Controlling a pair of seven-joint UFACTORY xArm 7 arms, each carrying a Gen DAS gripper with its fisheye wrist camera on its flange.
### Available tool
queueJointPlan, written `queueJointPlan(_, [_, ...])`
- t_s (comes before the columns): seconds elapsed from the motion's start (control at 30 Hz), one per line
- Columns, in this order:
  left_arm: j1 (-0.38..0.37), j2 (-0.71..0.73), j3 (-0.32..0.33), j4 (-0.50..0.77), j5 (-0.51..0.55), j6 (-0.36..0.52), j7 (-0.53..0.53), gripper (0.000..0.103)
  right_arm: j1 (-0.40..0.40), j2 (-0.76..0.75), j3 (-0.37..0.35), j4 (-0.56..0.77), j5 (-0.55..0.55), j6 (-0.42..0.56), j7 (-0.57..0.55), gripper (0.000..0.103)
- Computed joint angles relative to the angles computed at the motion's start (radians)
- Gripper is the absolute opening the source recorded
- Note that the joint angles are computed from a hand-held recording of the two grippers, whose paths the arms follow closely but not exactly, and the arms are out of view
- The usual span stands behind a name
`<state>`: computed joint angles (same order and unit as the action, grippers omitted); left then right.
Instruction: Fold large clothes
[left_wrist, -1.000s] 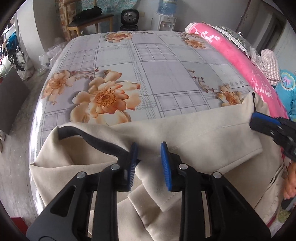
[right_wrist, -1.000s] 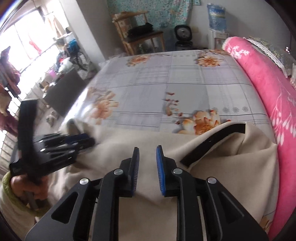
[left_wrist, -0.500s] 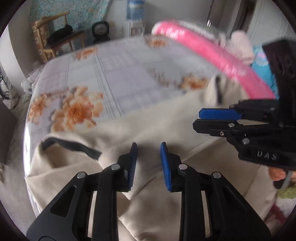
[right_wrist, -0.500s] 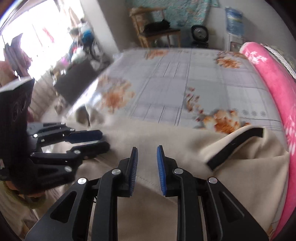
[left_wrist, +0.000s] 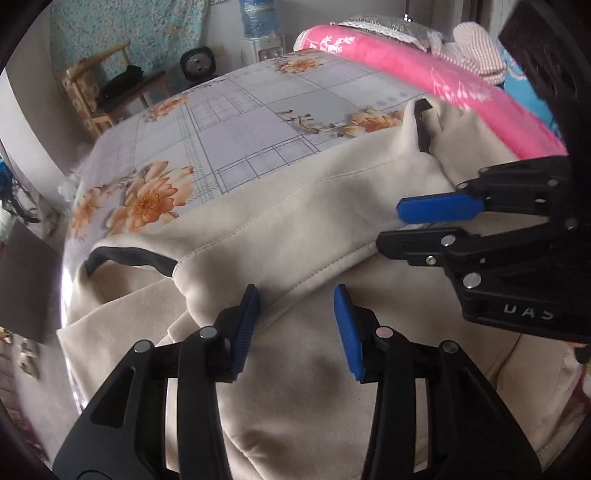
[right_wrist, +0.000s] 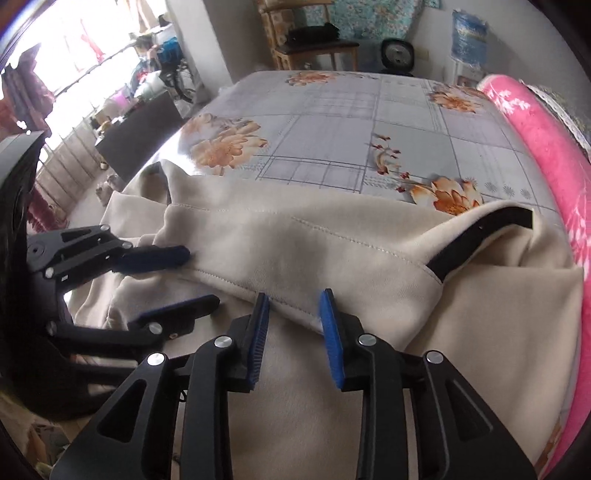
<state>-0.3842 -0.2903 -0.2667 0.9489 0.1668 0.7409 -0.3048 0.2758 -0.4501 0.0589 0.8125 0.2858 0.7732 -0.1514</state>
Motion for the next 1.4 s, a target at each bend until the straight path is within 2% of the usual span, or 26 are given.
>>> queueJointPlan(0.03, [-0.001, -0.013, -0.003, 0.001, -0.001, 0.007, -0.009, 0.041, -0.007, -0.012, 0.005, 0.007, -0.008, 0.025, 0.023, 0.029])
queueJointPlan(0.1, [-0.013, -0.061, 0.008, -0.015, -0.035, -0.001, -0.002, 0.042, 0.0, -0.067, -0.007, -0.012, 0.014, 0.04, 0.027, 0.039])
queueJointPlan(0.13, [-0.018, -0.097, 0.012, -0.031, -0.056, 0.0, -0.003, 0.045, 0.003, -0.106, -0.011, -0.03, 0.021, 0.052, 0.03, 0.049])
queueJointPlan(0.17, [-0.021, -0.133, 0.016, -0.046, -0.073, 0.007, -0.004, 0.05, 0.004, -0.142, -0.014, -0.046, 0.022, 0.064, 0.032, 0.055])
queueJointPlan(0.2, [-0.024, -0.175, 0.018, -0.068, -0.089, 0.008, -0.006, 0.052, 0.005, -0.195, -0.016, -0.07, 0.024, 0.081, 0.037, 0.057])
queueJointPlan(0.27, [-0.027, -0.254, 0.014, -0.107, -0.116, 0.026, -0.019, 0.059, 0.011, -0.28, -0.024, -0.106, 0.03, 0.123, 0.048, 0.068])
queueJointPlan(0.37, [-0.038, -0.363, 0.006, -0.164, -0.16, 0.084, -0.039, 0.071, 0.009, -0.418, -0.024, -0.166, 0.036, 0.196, 0.093, 0.074])
queueJointPlan(0.47, [-0.04, -0.454, -0.03, -0.212, -0.176, 0.174, -0.087, 0.078, 0.0, -0.553, -0.005, -0.228, 0.026, 0.269, 0.152, 0.077])
queueJointPlan(0.6, [-0.06, -0.545, -0.081, -0.267, -0.196, 0.287, -0.165, 0.08, -0.002, -0.693, 0.034, -0.297, 0.004, 0.361, 0.238, 0.077])
queueJointPlan(0.73, [-0.067, -0.594, -0.129, -0.329, -0.188, 0.34, -0.248, 0.082, 0.012, -0.755, 0.088, -0.356, -0.034, 0.401, 0.286, 0.081])
queueJointPlan(0.77, [-0.071, -0.609, -0.129, -0.346, -0.19, 0.336, -0.267, 0.085, 0.016, -0.751, 0.101, -0.37, -0.047, 0.402, 0.293, 0.085])
queueJointPlan(0.8, [-0.073, -0.632, -0.125, -0.361, -0.194, 0.329, -0.292, 0.085, 0.027, -0.78, 0.121, -0.392, -0.06, 0.371, 0.294, 0.086])
queueJointPlan(0.9, [-0.074, -0.672, -0.107, -0.36, -0.199, 0.354, -0.329, 0.085, 0.042, -0.758, 0.149, -0.381, -0.098, 0.37, 0.317, 0.087])
queueJointPlan(1.07, [-0.049, -0.788, -0.113, -0.369, -0.147, 0.399, -0.353, 0.085, 0.05, -0.757, 0.118, -0.374, -0.102, 0.38, 0.362, 0.088])
queueJointPlan(1.17, [-0.038, -0.859, -0.104, -0.387, -0.144, 0.42, -0.36, 0.085, 0.068, -0.754, 0.095, -0.367, -0.07, 0.351, 0.376, 0.088])
queueJointPlan(1.4, [-0.014, -1.016, -0.076, -0.449, -0.164, 0.467, -0.353, 0.084, 0.108, -0.731, 0.129, -0.38, -0.089, 0.327, 0.366, 0.088])
